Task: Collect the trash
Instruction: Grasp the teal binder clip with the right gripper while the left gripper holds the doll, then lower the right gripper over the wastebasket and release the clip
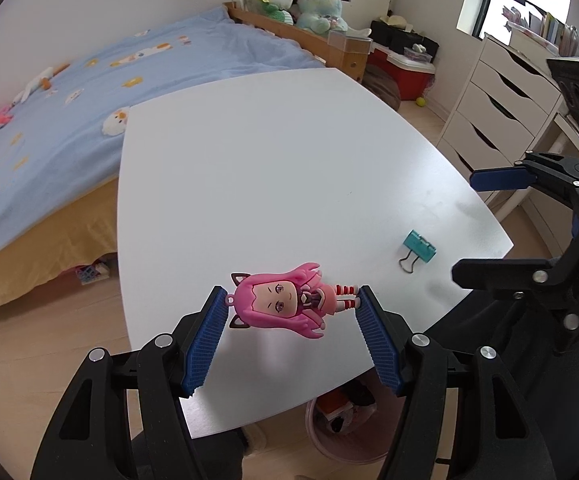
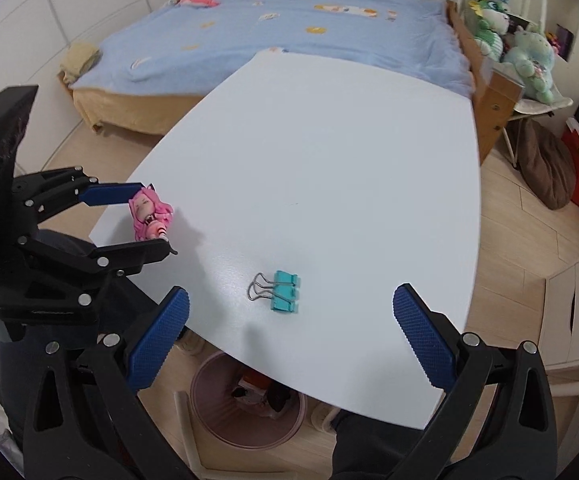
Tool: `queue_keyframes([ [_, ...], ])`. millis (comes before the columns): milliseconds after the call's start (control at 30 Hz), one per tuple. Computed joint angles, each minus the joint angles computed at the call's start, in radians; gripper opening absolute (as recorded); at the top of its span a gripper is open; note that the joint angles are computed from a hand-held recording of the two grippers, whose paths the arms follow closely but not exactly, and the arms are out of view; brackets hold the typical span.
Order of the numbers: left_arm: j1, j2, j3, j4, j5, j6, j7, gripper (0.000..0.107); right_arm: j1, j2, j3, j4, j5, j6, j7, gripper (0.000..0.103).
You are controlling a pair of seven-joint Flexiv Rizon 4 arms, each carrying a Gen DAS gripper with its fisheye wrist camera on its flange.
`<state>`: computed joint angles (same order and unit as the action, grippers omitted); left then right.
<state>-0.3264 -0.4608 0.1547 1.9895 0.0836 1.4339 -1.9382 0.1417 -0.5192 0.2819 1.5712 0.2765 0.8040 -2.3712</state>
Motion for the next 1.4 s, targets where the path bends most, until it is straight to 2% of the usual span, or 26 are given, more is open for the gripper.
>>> queue_keyframes([
  [67,0.003,0.004,0.001,0.011,-0.002,0.006,-0.005,0.064,0.026,-0.011,-0.015,0.004,-0.037,0.002,0.020,0.077],
  [133,0.008,0.009,0.000,0.022,-0.004,0.013,-0.006,0.064,0.036,-0.023,-0.017,0.001,-0.056,0.000,0.030,0.072],
  [200,0.011,0.012,-0.003,0.030,-0.008,0.022,-0.005,0.064,0.043,-0.030,-0.017,0.000,-0.071,0.000,0.039,0.059],
  [233,0.013,0.012,-0.004,0.033,-0.009,0.025,-0.005,0.064,0.043,-0.033,-0.015,-0.001,-0.073,0.001,0.040,0.057],
  [333,0.018,0.009,-0.011,0.034,-0.019,0.035,0.002,0.064,0.041,-0.033,-0.011,0.001,-0.081,-0.001,0.040,0.040],
  [400,0.020,0.010,-0.016,0.040,-0.026,0.045,0.008,0.064,0.041,-0.037,-0.009,-0.005,-0.084,-0.006,0.040,0.023],
  [500,0.022,0.010,-0.022,0.047,-0.036,0.056,0.019,0.064,0.038,-0.032,-0.008,0.003,-0.085,0.004,0.037,0.011],
  [633,0.019,0.012,-0.025,0.056,-0.049,0.069,0.031,0.064,0.029,-0.026,-0.003,0.007,-0.072,0.019,0.033,0.010],
  [700,0.022,0.013,-0.029,0.060,-0.057,0.074,0.039,0.064,0.026,-0.024,-0.003,0.008,-0.066,0.029,0.035,0.004],
  [1000,0.009,0.034,-0.035,0.075,-0.073,0.085,0.066,0.064,-0.010,0.014,0.018,0.010,-0.008,0.018,-0.007,0.004],
  [1400,-0.052,0.096,-0.019,0.133,-0.036,0.119,0.051,0.064,-0.092,0.157,0.021,0.100,0.201,-0.042,-0.179,0.004],
])
